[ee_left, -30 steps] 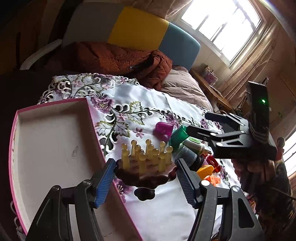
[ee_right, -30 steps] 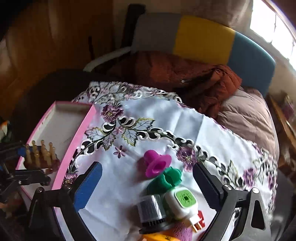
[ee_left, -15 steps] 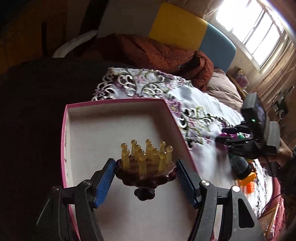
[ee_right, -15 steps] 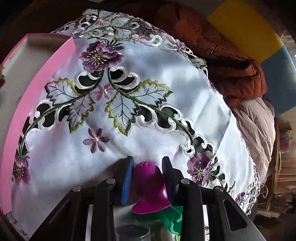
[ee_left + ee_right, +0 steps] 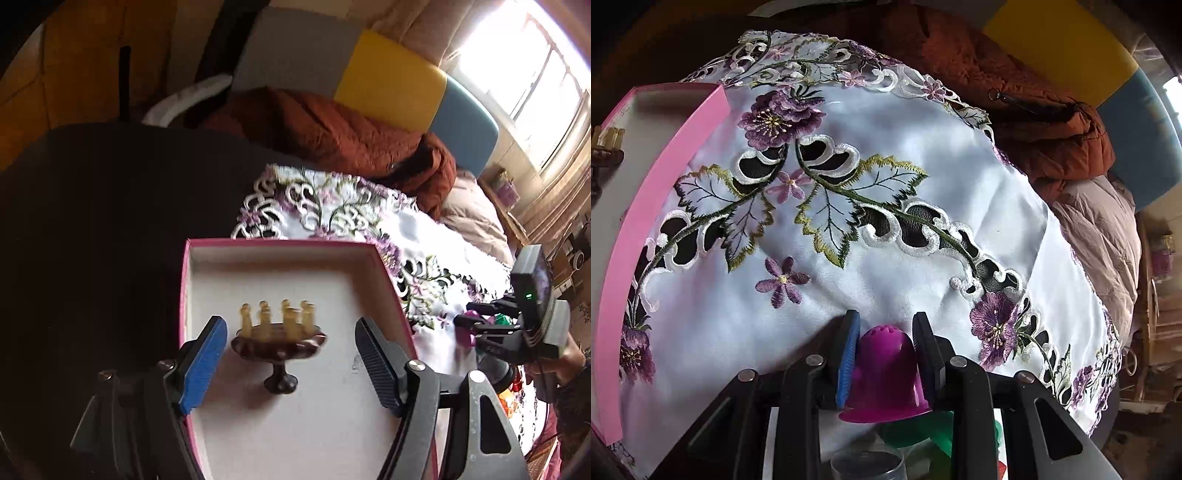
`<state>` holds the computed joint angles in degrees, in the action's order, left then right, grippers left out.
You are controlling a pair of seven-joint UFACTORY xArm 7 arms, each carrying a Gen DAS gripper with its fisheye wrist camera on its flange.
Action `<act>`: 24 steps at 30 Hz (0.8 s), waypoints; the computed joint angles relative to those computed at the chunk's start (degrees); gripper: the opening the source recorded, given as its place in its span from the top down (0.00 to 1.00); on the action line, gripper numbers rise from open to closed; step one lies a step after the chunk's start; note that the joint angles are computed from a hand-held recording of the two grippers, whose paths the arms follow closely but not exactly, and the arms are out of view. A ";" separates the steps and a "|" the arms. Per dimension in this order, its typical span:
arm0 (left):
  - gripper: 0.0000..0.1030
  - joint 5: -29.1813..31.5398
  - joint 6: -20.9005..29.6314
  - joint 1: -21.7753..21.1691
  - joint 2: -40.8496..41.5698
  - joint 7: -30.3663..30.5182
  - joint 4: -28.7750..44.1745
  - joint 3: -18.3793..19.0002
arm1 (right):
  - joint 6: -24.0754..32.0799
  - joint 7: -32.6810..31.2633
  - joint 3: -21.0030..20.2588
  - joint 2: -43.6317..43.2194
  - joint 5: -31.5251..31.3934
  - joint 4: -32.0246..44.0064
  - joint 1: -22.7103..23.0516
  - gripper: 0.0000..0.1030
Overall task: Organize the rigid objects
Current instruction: 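Carry the peg stand into the tray with the left tool while the right tool grasps the magenta suction cup, then lift the magenta suction cup with the right tool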
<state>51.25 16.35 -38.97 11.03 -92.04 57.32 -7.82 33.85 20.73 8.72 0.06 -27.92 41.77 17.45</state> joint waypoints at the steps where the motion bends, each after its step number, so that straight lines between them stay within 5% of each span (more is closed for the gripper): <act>1: 0.29 1.92 1.20 -0.98 -1.50 -2.17 -0.78 0.28 | 0.13 1.53 0.16 -0.19 -1.38 -0.16 0.17 0.71; 14: 0.29 3.37 14.65 -0.72 -12.65 -13.40 -10.40 -11.64 | -4.99 20.94 4.26 -8.03 -7.84 -5.15 1.87 0.73; 18: 0.29 1.60 18.89 -1.41 -14.40 -15.04 -11.40 -14.01 | -6.99 24.49 6.85 -11.54 -6.44 -7.81 2.60 0.92; 24: 0.29 0.81 19.65 -0.93 -17.22 -17.94 -13.73 -15.93 | -6.71 26.53 8.84 -13.06 -4.72 -10.69 4.06 0.93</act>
<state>52.06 36.00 -39.90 -6.19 -109.98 43.59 -23.76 27.14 47.26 17.56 -13.01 -32.64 31.08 21.51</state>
